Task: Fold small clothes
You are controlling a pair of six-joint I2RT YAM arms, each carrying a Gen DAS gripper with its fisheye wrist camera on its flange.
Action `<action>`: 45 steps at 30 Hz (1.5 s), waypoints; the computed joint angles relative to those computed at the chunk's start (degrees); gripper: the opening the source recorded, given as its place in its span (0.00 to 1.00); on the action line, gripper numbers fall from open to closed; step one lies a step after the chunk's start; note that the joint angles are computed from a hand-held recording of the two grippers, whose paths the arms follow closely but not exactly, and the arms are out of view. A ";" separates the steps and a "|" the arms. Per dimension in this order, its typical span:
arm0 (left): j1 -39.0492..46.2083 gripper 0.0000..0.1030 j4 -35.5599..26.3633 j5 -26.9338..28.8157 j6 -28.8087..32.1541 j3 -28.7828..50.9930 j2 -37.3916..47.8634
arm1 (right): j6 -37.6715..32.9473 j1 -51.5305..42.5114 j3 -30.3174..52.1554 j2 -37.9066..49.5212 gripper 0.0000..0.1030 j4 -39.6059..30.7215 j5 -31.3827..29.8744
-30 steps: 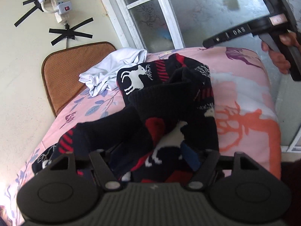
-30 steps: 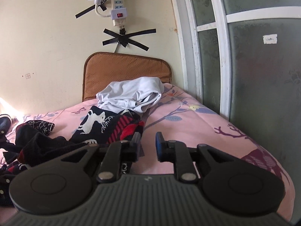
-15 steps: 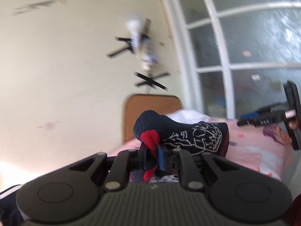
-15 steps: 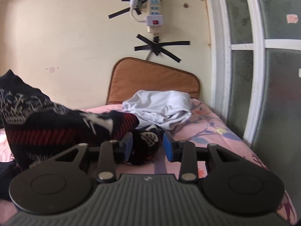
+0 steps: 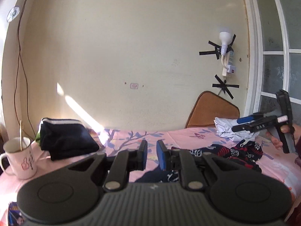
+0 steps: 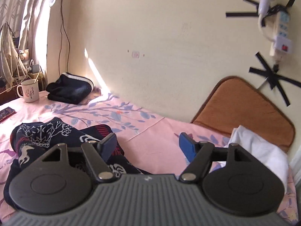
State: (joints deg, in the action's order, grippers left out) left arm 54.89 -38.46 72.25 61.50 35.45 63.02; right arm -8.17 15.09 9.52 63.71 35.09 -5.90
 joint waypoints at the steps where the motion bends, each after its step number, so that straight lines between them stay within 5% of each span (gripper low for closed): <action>1: 0.00 0.18 2.03 -1.42 -0.24 -1.11 0.63 | 1.07 0.59 3.95 3.99 0.73 -2.08 0.50; 5: -2.37 0.51 10.27 -7.15 -6.45 -2.37 6.76 | 5.61 -1.12 17.40 17.51 0.73 -10.69 -6.98; 8: -3.71 0.64 3.81 -8.62 -5.30 3.92 18.06 | 11.06 -1.86 21.95 23.69 0.73 -14.56 -14.12; 9: -3.71 0.70 0.72 -8.17 -4.21 6.26 21.97 | 12.46 -2.44 23.09 25.11 0.66 -16.64 -17.80; 10: -3.90 0.80 -2.01 -7.62 -2.79 8.12 24.97 | 12.14 -2.94 23.60 25.82 0.37 -18.85 -21.73; 11: -4.20 0.81 -4.38 -7.27 -1.08 9.45 27.05 | 10.04 -2.65 24.35 25.82 0.20 -22.56 -24.55; 12: -4.93 0.81 -5.32 -7.45 -0.19 9.98 27.98 | 7.85 -1.96 23.66 24.68 0.15 -25.43 -25.18; 17: -6.89 0.85 -8.50 -8.12 7.84 9.70 28.81 | -2.65 4.52 9.76 7.88 0.15 -32.28 -19.27; 21: -10.83 0.87 -3.58 -10.68 3.63 7.85 27.85 | 0.08 4.25 4.68 -3.36 0.17 -34.66 -17.67; 23: -11.88 0.87 -3.33 -10.97 3.06 8.03 28.17 | -0.60 4.36 5.06 -5.73 0.22 -36.09 -16.75; 25: -12.12 0.87 -3.68 -11.25 3.81 7.96 27.97 | -1.29 4.59 6.75 -6.67 0.42 -36.45 -15.18; 29: -10.63 0.88 -6.53 -11.44 7.30 8.69 29.17 | -3.94 6.80 13.77 1.16 0.60 -33.73 -9.75; 31: -9.80 0.88 -8.01 -11.72 9.02 8.80 29.71 | -7.93 7.68 18.06 7.51 0.97 -33.75 -6.35; 33: -9.24 0.86 -8.07 -11.93 9.85 8.13 29.77 | -13.12 7.63 22.29 14.78 0.98 -34.94 -2.79; 34: -9.15 0.77 -7.72 -12.13 9.93 7.60 29.63 | -14.74 6.25 25.01 17.98 0.98 -38.14 -2.58; 35: -9.27 0.55 -7.47 -12.58 10.13 7.08 29.41 | -14.37 5.10 28.15 21.40 0.96 -42.31 -3.21; 37: -9.92 0.32 -5.67 -13.57 9.44 5.49 27.91 | -10.55 2.93 29.93 23.83 0.69 -46.03 -6.78; 38: -9.99 0.27 -3.29 -13.45 8.23 3.86 26.03 | -8.78 3.40 27.38 20.97 0.59 -44.19 -6.11; 39: -10.04 0.23 -1.32 -13.22 7.34 2.46 23.99 | -8.64 5.09 23.66 16.61 0.34 -40.96 -2.57; 42: -9.90 0.15 -0.17 -10.76 4.99 1.73 19.30 | -3.43 10.09 13.22 0.11 0.31 -36.27 4.56; 45: -9.69 0.11 -0.68 -5.41 0.49 3.09 14.34 | 0.86 19.90 7.14 -18.39 0.31 -38.80 19.42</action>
